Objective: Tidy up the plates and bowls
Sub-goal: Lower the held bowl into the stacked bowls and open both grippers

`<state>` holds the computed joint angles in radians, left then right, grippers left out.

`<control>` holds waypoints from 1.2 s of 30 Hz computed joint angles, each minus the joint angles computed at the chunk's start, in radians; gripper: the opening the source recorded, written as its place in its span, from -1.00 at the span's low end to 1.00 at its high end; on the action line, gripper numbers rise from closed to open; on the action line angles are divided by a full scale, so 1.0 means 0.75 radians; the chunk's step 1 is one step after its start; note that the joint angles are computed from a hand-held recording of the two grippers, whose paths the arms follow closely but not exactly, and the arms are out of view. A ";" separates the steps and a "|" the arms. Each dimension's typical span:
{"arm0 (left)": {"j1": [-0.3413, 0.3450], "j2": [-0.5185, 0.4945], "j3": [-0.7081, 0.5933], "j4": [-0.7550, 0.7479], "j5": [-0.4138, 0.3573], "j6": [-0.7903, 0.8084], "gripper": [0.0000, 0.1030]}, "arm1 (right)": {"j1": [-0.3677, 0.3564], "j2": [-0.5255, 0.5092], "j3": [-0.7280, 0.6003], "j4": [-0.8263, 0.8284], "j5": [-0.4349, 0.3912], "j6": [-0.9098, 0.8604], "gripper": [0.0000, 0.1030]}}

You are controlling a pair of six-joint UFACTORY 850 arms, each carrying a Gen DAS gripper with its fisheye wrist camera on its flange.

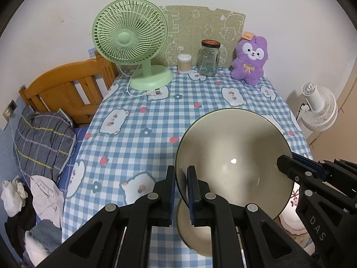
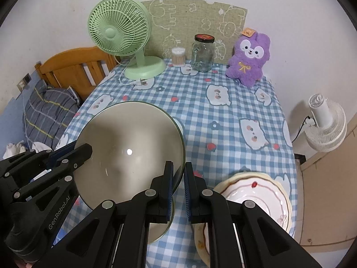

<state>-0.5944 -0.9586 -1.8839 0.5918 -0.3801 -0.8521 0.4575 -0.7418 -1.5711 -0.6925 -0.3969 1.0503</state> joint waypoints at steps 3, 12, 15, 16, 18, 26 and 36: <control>-0.005 0.012 0.037 0.035 0.015 -0.031 -0.87 | 0.007 0.009 0.032 -0.023 0.009 0.029 -0.77; -0.010 0.022 0.105 0.050 0.041 -0.052 -0.86 | 0.012 0.009 0.081 0.010 0.038 0.025 -0.77; -0.009 0.024 0.122 0.044 0.047 -0.044 -0.86 | 0.016 0.003 0.088 0.023 0.044 0.015 -0.77; -0.008 0.025 0.128 0.042 0.050 -0.040 -0.86 | 0.018 0.001 0.090 0.024 0.046 0.013 -0.77; -0.008 0.026 0.137 0.037 0.052 -0.034 -0.86 | 0.019 0.000 0.097 0.033 0.051 0.005 -0.77; -0.003 0.010 0.144 -0.039 0.055 0.049 -0.86 | 0.019 -0.020 0.102 0.103 0.057 -0.061 -0.77; 0.000 -0.003 0.150 -0.079 0.068 0.096 -0.86 | 0.013 -0.030 0.112 0.189 0.081 -0.141 -0.76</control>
